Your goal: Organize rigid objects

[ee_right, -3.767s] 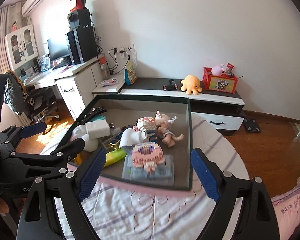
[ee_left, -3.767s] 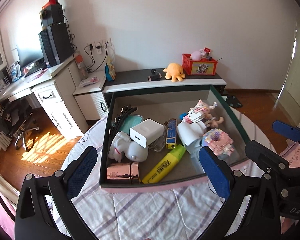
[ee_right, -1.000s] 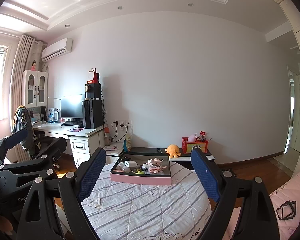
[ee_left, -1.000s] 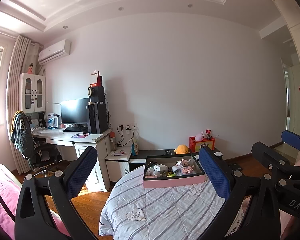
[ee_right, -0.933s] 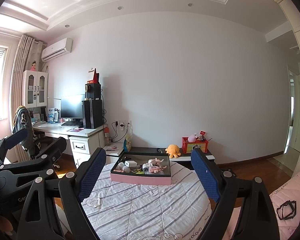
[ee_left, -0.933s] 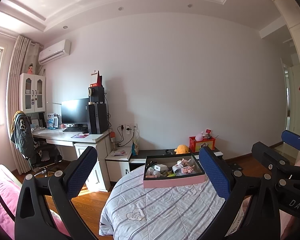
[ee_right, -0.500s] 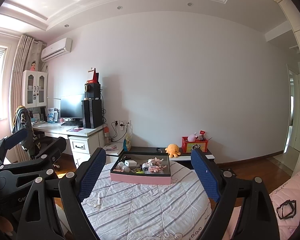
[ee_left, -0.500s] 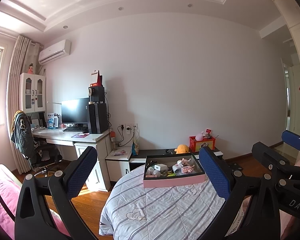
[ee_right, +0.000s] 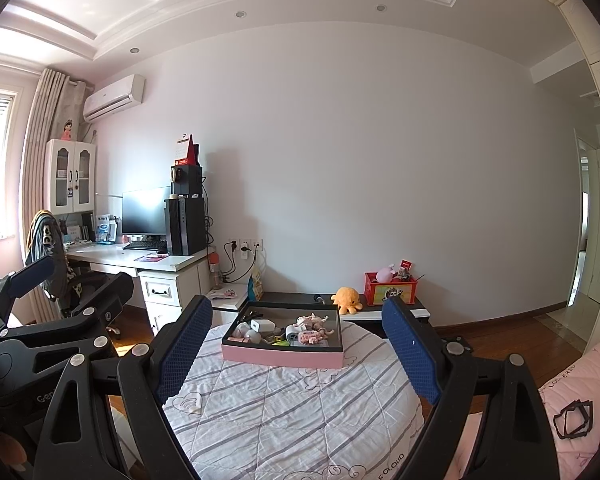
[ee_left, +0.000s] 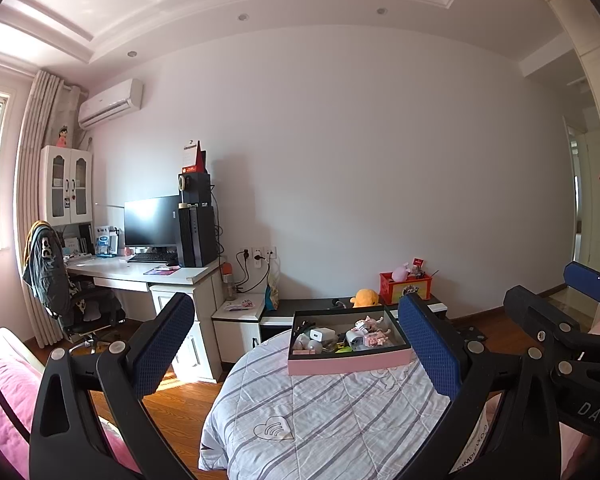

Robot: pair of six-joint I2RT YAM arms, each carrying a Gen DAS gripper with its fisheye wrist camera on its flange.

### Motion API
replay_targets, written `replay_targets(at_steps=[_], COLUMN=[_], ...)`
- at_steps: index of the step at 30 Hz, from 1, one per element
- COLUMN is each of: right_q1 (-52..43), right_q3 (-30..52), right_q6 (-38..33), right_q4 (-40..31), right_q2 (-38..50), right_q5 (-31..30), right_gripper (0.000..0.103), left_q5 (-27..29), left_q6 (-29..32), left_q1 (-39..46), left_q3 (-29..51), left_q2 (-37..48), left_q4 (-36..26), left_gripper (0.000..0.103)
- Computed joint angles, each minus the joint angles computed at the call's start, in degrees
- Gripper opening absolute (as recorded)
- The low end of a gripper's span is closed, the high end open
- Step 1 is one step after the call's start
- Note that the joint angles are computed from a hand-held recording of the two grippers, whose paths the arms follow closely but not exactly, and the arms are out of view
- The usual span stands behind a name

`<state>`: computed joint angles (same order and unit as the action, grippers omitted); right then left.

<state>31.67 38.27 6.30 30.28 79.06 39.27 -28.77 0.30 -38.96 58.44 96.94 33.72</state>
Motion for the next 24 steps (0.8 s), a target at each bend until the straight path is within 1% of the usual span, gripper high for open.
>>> replay_targets(at_steps=[7, 13, 24], right_q1=[0.04, 0.23, 0.35], right_q3=[0.30, 0.30, 0.61], right_q6=[0.21, 0.21, 0.30], right_q4=[-0.46, -0.52, -1.06], right_q2=[0.23, 0.11, 0.00], right_q5=[0.12, 0.25, 0.47], right_gripper=[0.088, 0.088, 0.088], left_q5=[0.28, 0.09, -0.76], left_q6=[-0.05, 0.08, 0.30], left_q1=[0.07, -0.47, -0.97], left_q3=[-0.23, -0.76, 0.43], left_q2=[-0.10, 0.91, 1.73], left_q4=[0.27, 3.22, 2.66], left_gripper=[0.103, 0.102, 0.102])
